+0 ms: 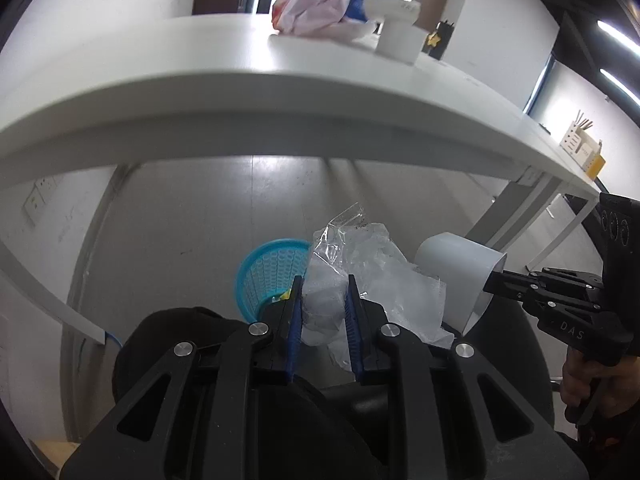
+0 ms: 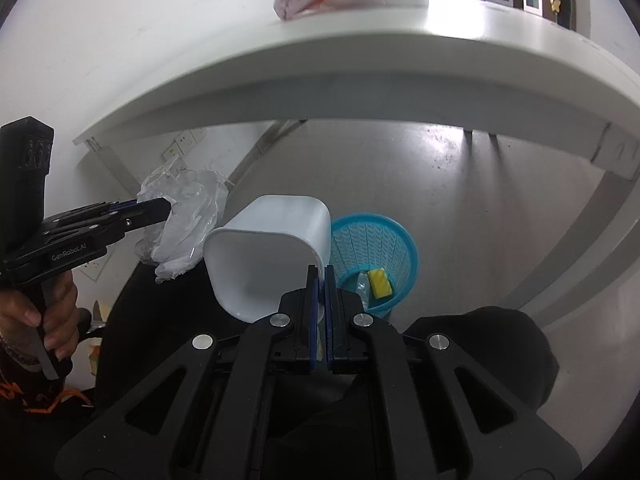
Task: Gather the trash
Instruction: 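Carry the clear plastic and white cup down over the blue wastebasket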
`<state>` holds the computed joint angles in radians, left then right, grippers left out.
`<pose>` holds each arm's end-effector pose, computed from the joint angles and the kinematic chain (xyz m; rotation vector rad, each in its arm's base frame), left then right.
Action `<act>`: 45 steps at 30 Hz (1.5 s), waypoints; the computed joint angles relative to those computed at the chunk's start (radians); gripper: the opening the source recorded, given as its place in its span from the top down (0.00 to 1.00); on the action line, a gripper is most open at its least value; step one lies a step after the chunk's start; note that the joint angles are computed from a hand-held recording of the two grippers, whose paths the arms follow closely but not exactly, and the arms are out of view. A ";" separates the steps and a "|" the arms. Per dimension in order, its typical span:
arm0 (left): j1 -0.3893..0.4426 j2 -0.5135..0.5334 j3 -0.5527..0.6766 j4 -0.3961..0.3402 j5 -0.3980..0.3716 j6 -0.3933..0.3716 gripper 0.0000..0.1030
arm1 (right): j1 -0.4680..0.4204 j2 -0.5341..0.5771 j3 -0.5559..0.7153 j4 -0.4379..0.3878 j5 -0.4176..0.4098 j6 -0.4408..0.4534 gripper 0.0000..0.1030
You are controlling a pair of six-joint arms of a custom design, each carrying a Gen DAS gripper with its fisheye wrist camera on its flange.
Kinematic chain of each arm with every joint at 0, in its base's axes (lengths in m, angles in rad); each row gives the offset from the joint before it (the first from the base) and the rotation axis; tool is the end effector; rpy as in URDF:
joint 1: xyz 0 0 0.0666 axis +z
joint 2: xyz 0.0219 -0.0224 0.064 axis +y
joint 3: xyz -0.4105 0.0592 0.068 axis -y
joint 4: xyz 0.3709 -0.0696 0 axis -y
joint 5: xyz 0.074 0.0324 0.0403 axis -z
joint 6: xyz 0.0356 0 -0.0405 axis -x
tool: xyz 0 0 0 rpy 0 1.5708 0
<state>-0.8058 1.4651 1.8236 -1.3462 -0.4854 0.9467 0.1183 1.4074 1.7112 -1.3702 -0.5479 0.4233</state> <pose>0.3243 -0.3144 0.5880 -0.3471 2.3835 -0.1732 0.4213 0.0683 0.5662 -0.8442 2.3634 0.5973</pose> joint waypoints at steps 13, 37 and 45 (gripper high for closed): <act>0.109 0.046 -0.079 0.064 0.170 0.019 0.82 | 0.036 0.087 -0.062 0.035 0.073 -0.004 0.98; 0.266 0.174 -0.064 0.052 0.348 0.009 0.82 | 0.102 0.323 0.084 0.006 0.200 -0.099 0.98; 0.299 0.203 -0.071 0.076 0.378 -0.002 0.82 | 0.128 0.403 0.123 0.015 0.221 -0.108 0.98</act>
